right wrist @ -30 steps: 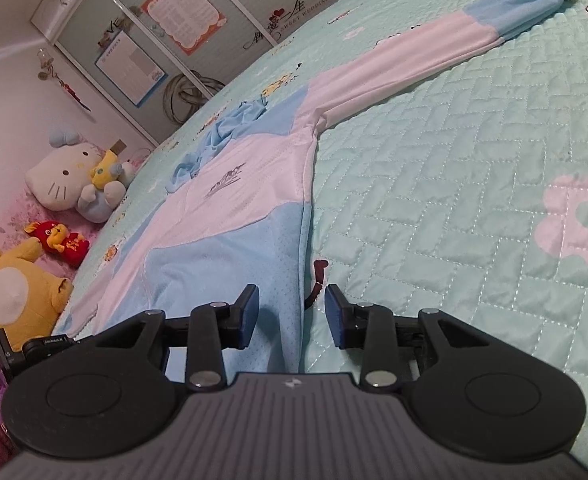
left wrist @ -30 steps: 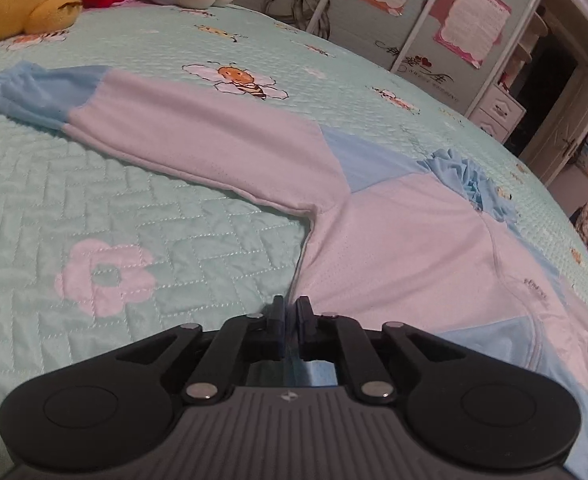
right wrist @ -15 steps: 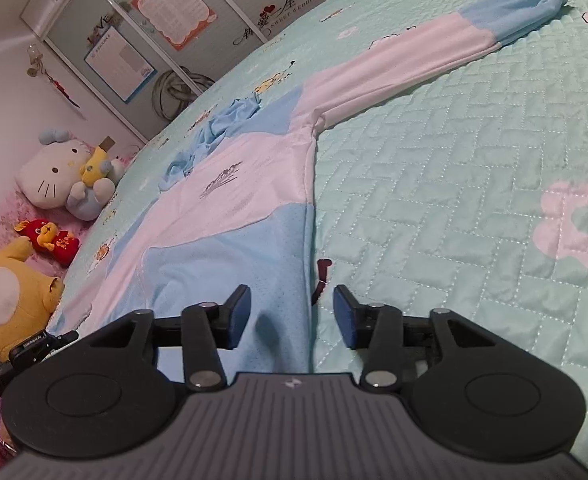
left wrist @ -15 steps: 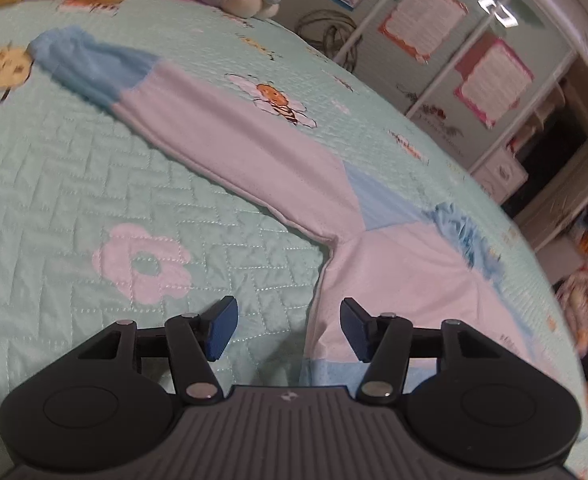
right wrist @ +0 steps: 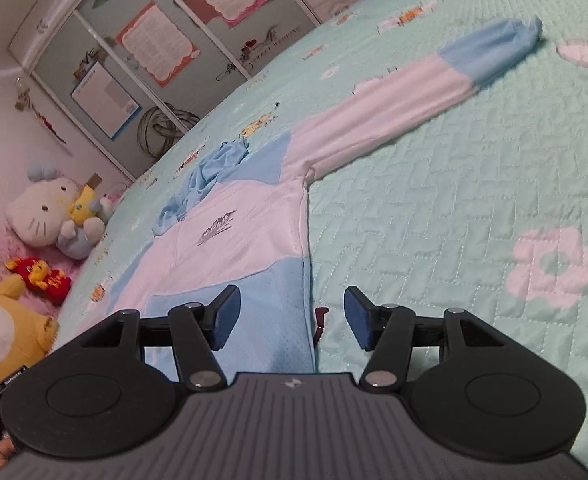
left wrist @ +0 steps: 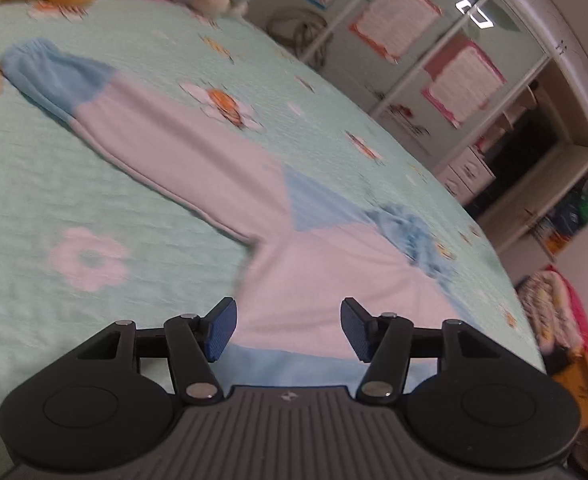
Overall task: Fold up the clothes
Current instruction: 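Move the right gripper to the blue sleeve cuff beside the bear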
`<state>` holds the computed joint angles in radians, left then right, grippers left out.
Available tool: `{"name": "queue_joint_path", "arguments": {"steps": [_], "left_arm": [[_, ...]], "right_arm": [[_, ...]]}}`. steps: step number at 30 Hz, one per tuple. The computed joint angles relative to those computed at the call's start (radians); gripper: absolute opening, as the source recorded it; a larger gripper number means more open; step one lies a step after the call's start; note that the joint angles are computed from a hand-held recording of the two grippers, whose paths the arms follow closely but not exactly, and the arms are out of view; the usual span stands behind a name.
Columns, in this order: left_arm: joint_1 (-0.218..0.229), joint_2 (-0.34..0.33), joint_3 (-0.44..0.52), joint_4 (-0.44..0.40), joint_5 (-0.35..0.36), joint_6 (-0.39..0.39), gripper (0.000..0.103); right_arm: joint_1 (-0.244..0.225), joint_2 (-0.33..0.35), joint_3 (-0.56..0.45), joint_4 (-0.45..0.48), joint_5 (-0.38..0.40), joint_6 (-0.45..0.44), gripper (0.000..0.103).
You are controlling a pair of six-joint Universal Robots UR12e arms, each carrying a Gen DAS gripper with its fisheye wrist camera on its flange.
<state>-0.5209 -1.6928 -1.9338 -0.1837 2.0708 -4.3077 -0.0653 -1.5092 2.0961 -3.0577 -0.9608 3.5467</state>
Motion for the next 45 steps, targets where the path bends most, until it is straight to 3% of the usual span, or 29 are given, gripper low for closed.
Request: {"name": "queue_joint_path", "arguments": {"steps": [2, 8, 14, 20, 22, 26, 30, 34, 37, 45], "left_arm": [[0.010, 0.000, 0.005, 0.001, -0.048, -0.041, 0.061], [0.006, 0.008, -0.017, -0.010, -0.034, -0.165, 0.062], [-0.013, 0.023, -0.080, 0.086, -0.008, -0.261, 0.063], [-0.022, 0.020, -0.123, 0.190, -0.008, -0.307, 0.065], [-0.021, 0.012, -0.137, 0.262, -0.007, -0.311, 0.065], [-0.035, -0.001, -0.164, 0.397, 0.092, -0.342, 0.065], [-0.075, 0.022, -0.168, 0.293, 0.249, -0.353, 0.068], [-0.075, 0.021, -0.179, 0.341, 0.217, -0.261, 0.069], [-0.079, 0.020, -0.181, 0.339, 0.247, -0.227, 0.070], [-0.107, 0.061, -0.202, 0.183, 0.478, -0.403, 0.071]], "right_arm": [[-0.006, 0.005, -0.002, 0.003, 0.030, 0.018, 0.058], [-0.011, 0.006, -0.001, 0.006, 0.088, 0.026, 0.060], [-0.005, 0.006, -0.009, 0.028, 0.117, 0.038, 0.060], [0.047, 0.002, -0.047, 0.097, 0.125, -0.048, 0.060], [0.076, 0.000, -0.071, 0.124, 0.117, -0.108, 0.060], [0.159, -0.003, -0.138, 0.181, 0.087, -0.296, 0.060], [0.264, 0.017, -0.226, 0.213, 0.061, -0.489, 0.061], [0.361, 0.064, -0.326, 0.225, 0.057, -0.604, 0.065], [0.429, 0.103, -0.394, 0.219, 0.044, -0.647, 0.065], [0.601, 0.210, -0.554, 0.265, -0.041, -0.992, 0.066]]}}
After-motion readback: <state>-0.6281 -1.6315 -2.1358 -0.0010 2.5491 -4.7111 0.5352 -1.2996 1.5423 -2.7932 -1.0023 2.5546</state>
